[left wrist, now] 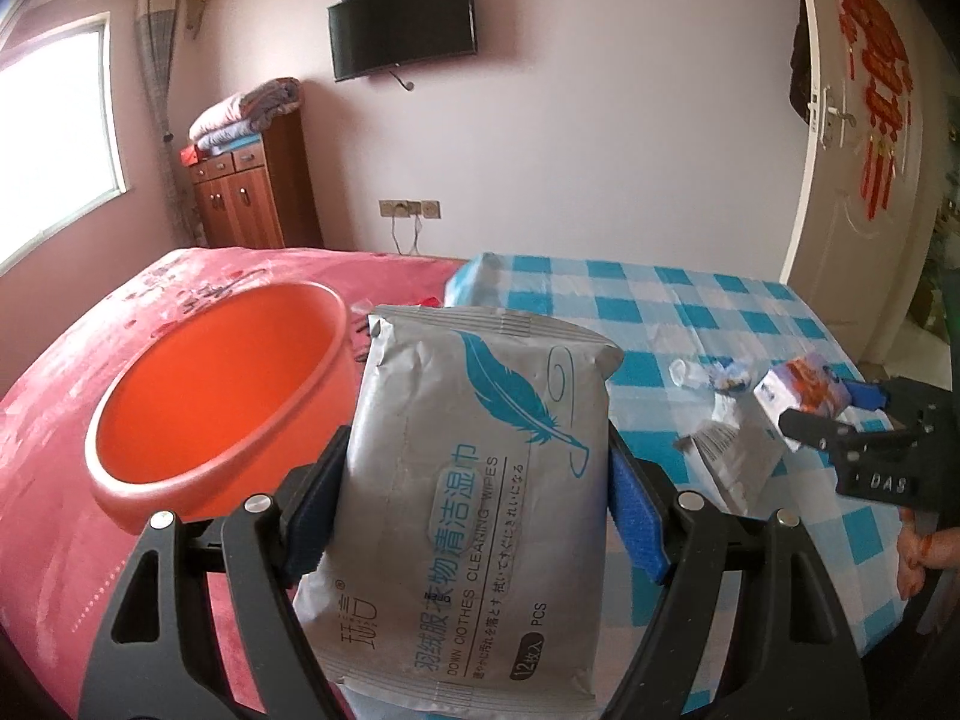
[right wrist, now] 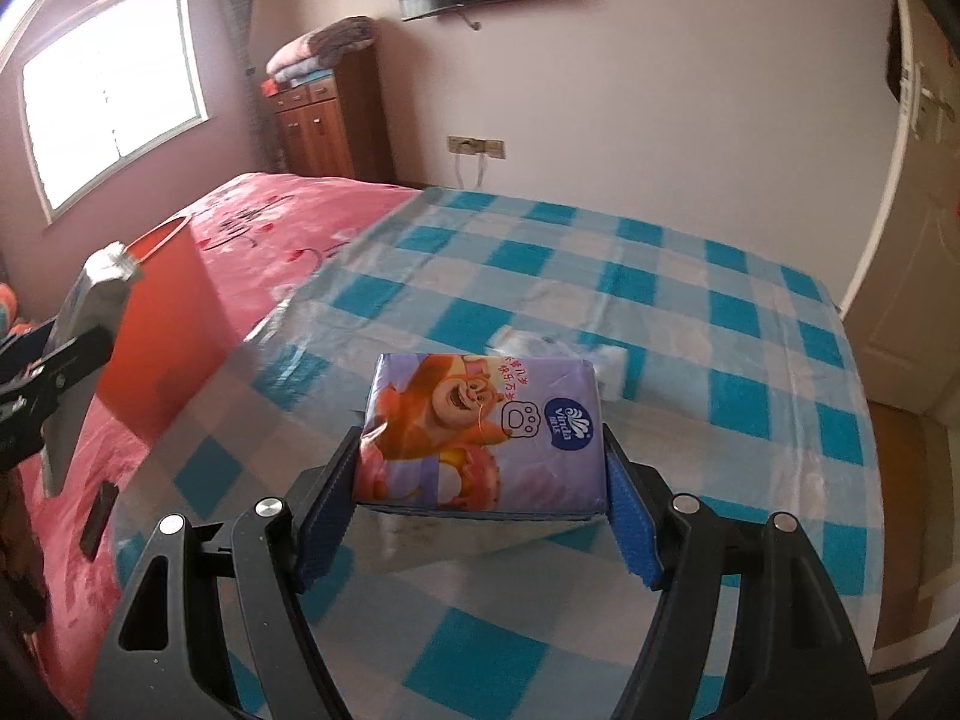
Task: Collect trash
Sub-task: 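Carry both packs over the orange bucket and open both grippers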
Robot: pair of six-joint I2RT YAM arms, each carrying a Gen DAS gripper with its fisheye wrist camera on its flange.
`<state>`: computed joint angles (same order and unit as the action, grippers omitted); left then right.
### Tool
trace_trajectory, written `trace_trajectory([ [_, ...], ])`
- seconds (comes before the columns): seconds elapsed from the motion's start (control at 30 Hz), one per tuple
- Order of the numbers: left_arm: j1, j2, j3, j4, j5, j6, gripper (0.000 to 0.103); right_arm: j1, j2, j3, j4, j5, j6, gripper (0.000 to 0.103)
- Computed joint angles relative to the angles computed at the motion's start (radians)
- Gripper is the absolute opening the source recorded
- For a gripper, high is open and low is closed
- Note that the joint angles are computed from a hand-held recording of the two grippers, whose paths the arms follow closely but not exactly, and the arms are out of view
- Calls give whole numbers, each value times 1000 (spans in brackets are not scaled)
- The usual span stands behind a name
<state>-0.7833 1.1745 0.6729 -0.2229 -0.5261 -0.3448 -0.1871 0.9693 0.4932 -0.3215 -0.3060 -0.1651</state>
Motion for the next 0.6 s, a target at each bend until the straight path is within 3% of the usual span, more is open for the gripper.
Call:
trace_trajectory([
  [0.6, 317, -120, 12, -5, 33, 167, 78, 371, 107, 199, -31, 81, 97, 73],
])
